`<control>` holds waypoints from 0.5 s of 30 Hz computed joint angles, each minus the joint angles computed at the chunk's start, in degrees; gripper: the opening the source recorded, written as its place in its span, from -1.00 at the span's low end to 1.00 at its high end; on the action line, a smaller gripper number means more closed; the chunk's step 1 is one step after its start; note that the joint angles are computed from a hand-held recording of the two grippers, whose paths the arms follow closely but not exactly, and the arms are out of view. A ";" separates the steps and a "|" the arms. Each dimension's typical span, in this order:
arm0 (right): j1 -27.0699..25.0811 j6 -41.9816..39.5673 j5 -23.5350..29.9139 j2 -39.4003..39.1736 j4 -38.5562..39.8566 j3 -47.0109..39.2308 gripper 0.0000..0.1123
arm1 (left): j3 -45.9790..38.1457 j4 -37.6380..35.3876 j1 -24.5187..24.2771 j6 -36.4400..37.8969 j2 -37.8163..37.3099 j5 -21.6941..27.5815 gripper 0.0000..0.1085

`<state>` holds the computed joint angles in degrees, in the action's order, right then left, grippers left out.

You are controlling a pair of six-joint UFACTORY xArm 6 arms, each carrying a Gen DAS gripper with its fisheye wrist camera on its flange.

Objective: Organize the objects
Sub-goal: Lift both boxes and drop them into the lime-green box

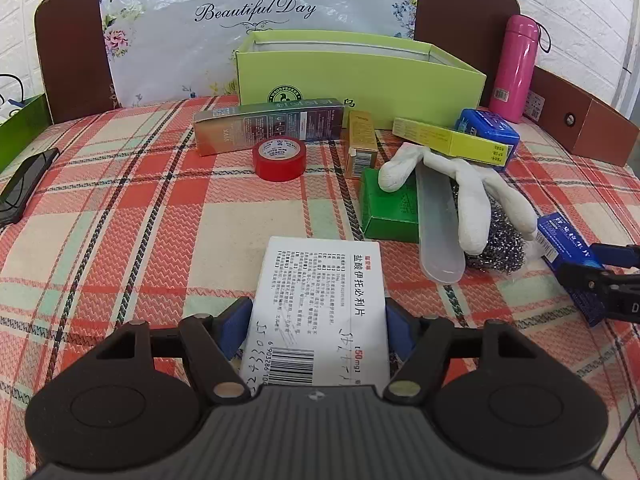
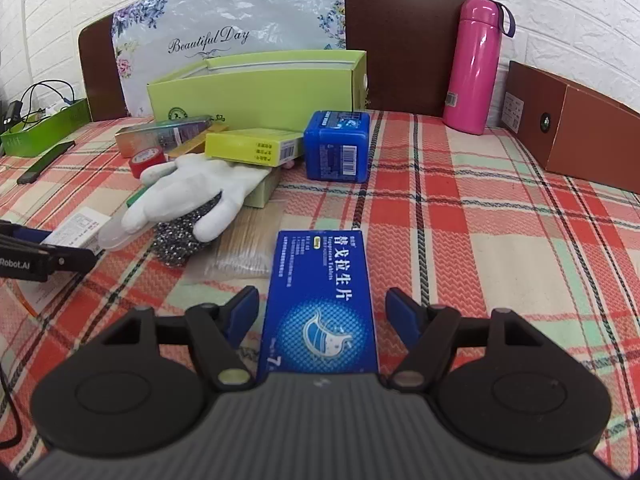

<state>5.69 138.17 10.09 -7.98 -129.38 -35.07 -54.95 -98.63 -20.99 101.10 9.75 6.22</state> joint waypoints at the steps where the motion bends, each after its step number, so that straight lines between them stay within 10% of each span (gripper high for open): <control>1: -0.20 -0.04 -0.18 0.61 -0.06 -0.45 0.11 | -0.05 -0.06 -0.03 -0.07 -0.01 0.01 0.29; 15: -0.71 21.53 -2.16 -3.40 -20.46 -6.73 -0.02 | -4.77 2.78 2.54 -7.98 -3.64 7.10 0.27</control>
<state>4.98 159.71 7.92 -11.38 -149.84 -41.81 -59.72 -95.85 -18.45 93.12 6.11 13.32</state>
